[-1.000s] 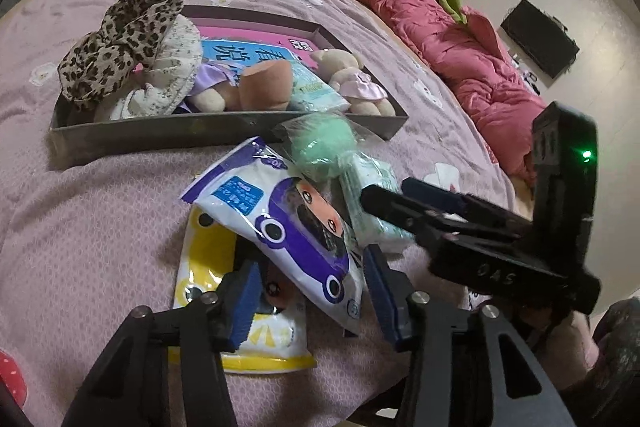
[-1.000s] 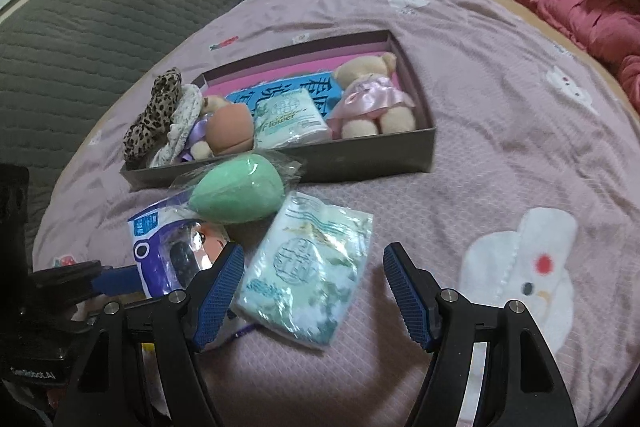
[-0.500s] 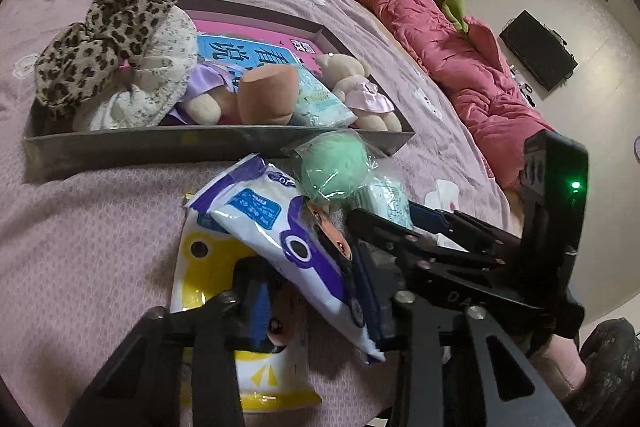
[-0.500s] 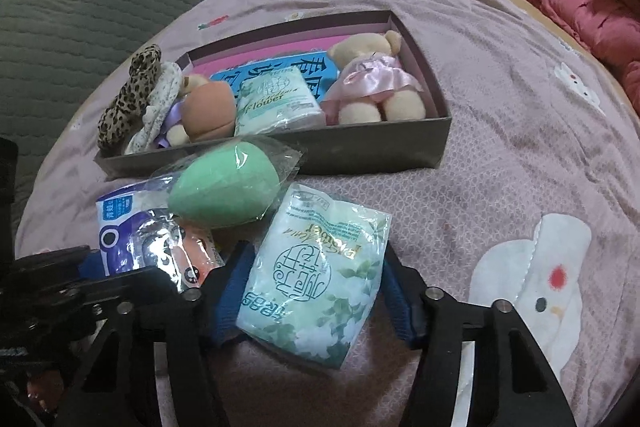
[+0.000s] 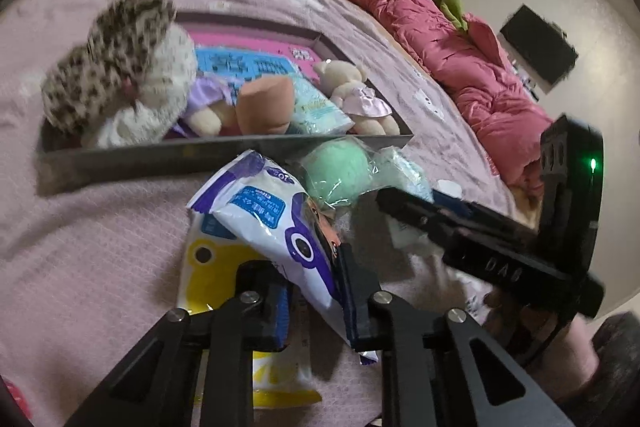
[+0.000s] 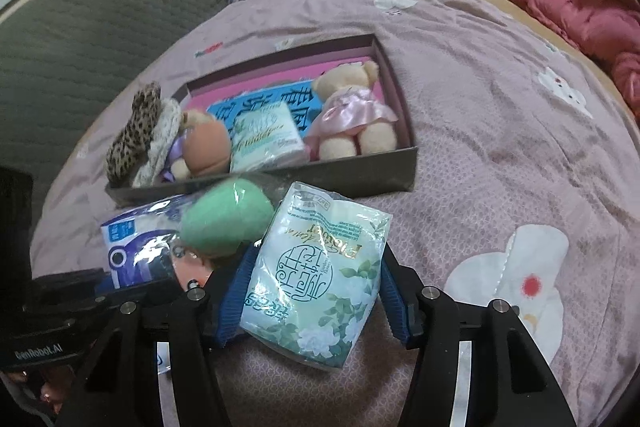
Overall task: Organize soft objects
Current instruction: 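Close left tool on the purple wet-wipe pack while right tool closes on the floral tissue pack, then carry the purple wipe pack with left tool while right tool carries the tissue pack over the box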
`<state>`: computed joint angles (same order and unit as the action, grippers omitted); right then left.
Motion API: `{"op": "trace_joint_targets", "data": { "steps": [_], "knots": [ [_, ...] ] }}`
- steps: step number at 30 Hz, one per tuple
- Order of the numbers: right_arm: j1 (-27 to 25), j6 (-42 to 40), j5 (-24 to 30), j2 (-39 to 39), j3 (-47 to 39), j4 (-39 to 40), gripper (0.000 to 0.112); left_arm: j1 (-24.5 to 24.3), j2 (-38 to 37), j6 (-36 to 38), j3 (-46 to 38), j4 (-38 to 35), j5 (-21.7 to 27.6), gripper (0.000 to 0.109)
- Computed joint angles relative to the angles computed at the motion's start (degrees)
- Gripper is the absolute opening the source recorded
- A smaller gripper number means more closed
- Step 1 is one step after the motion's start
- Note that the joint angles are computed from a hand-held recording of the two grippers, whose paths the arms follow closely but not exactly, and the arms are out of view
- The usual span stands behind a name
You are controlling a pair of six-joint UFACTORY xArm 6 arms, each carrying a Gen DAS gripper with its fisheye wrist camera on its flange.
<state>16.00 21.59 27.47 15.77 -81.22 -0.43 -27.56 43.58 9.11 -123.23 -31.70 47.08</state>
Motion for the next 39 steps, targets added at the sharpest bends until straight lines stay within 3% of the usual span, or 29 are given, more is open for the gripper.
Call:
{"op": "trace_joint_targets", "data": {
  "steps": [6, 14, 22, 32, 39],
  "knots": [
    [0.0, 3.6, -3.0, -2.1, 1.7, -6.2, 0.060, -0.4, -6.2, 2.1, 8.6, 0.6, -7.2, 0.014],
    [0.2, 6.8, -5.6, -2.7, 1.7, -12.2, 0.060, 0.4, -9.0, 2.4, 12.3, 0.3, -12.0, 0.013],
    [0.6, 8.8, -7.0, -2.5, 0.6, -17.1, 0.060, 1.1, -9.1, 2.7, 12.2, -1.0, -14.1, 0.013],
    [0.6, 8.8, -7.8, -1.1, -1.7, -17.2, 0.060, 1.7, -8.1, 3.0, 10.3, -2.6, -15.0, 0.013],
    [0.2, 8.4, -8.0, 0.2, -3.7, -17.0, 0.060, 1.9, -4.9, 0.0, 5.0, 1.8, -14.9, 0.013]
  ]
}}
